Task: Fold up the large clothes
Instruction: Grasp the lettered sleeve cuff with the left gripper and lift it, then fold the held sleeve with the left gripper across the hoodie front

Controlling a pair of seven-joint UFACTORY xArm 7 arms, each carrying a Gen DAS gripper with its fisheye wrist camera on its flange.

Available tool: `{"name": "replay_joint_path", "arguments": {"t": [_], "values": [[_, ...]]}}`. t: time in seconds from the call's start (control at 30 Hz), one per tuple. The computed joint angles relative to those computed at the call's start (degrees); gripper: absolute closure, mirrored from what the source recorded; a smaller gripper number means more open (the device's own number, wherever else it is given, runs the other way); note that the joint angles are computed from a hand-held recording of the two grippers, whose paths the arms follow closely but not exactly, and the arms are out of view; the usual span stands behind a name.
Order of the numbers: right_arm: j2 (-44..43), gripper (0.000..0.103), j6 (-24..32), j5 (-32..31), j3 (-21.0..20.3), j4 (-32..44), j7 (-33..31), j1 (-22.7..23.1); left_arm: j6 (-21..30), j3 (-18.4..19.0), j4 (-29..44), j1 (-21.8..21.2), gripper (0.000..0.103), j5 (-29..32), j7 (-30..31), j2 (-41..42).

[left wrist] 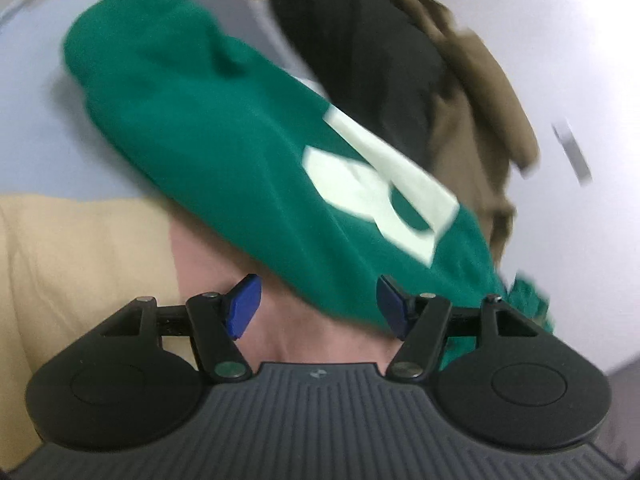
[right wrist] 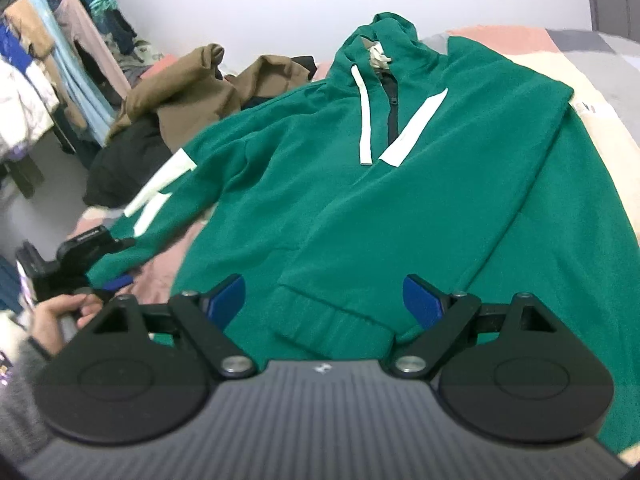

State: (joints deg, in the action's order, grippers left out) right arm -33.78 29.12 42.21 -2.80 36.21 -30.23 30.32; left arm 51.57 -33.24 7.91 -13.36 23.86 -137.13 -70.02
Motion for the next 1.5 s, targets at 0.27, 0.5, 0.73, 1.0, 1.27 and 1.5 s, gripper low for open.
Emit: {"name": "replay_joint_path", "arguments": {"t": [0.27, 0.5, 0.73, 1.0, 1.27, 1.5], "values": [[-2.87, 0.015, 2.07, -7.7, 2.82, -0.03, 7.89, -4.3, 8.23, 5.47, -3.25, 1.85, 0.035, -1.31, 1.36, -8.63], [-3.56, 0.014, 6.73, -12.16, 3.78, 1.68, 14.89, -5.74, 9.57, 9.26, 2.18, 12.74, 0.041, 5.1, 14.7, 1.2], [-1.12, 0.014, 6.64, -14.19, 3.64, 3.24, 17.77, -6.48, 12.5, 9.04, 9.79, 18.24, 0.091, 12.04, 24.52, 11.21], [-4.09, 0.014, 5.4, -12.96, 1.39, 2.23, 17.08, -6.03, 15.88, 4.39, 27.58, 19.94, 0.095, 27.22, 37.79, 23.31], [-6.71, 0.014, 5.44, -11.26, -0.96, 1.2, 16.38, -6.07, 10.91, -2.56, 49.06, 17.41, 0.095, 42.49, 43.57, 44.96], [-7.83, 0.014, 5.08, -9.2, -2.68, 0.58, 14.93, -6.07, 5.96, -7.25, 66.76, 12.19, 0.095, 55.59, 42.41, 68.13]]}}
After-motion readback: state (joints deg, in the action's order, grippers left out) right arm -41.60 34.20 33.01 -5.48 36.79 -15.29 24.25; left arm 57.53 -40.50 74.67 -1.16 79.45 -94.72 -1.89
